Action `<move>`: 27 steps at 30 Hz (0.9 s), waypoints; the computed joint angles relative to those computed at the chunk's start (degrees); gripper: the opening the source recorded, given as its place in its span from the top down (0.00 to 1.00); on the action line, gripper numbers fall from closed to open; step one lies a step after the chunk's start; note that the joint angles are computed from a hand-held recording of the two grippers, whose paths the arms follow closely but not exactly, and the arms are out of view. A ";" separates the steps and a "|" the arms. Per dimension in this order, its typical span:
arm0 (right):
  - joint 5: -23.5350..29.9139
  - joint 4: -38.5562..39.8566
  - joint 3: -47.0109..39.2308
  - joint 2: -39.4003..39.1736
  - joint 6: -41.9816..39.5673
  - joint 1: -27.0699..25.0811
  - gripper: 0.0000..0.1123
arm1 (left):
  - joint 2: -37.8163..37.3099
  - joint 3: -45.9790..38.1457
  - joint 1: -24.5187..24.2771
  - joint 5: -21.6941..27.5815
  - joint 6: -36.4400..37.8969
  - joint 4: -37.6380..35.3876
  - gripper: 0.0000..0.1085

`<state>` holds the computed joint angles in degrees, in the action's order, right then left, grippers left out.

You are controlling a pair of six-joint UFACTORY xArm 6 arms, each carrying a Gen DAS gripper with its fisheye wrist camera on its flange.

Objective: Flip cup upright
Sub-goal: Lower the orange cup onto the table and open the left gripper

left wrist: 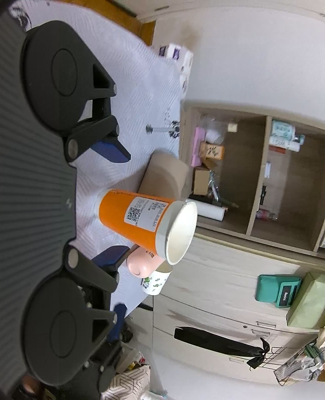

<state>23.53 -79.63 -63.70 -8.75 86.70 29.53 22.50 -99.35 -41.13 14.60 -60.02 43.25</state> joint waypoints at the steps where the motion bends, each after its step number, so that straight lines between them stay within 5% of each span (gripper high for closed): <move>1: 1.50 0.01 0.40 -0.92 0.06 0.79 0.26 | -1.19 0.97 -0.25 0.66 -1.64 1.93 0.33; 10: 11.41 -0.93 3.76 -7.80 2.11 6.79 0.26 | -9.17 7.17 -2.62 7.59 -9.69 10.88 0.32; 16: 15.33 -3.53 4.62 -9.86 8.26 8.49 0.19 | -11.07 8.45 -3.68 10.81 -12.82 14.15 0.25; 18: 16.20 -3.21 4.73 -10.13 8.39 8.99 0.10 | -11.50 8.80 -3.87 11.30 -13.60 14.83 0.19; 27: 23.80 -3.11 4.85 -11.13 7.21 11.97 0.08 | -11.87 7.95 -5.38 14.44 -13.95 17.54 0.05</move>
<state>47.33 -82.74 -58.86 -19.88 93.91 41.50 10.63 -91.41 -46.52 29.04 -73.97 60.80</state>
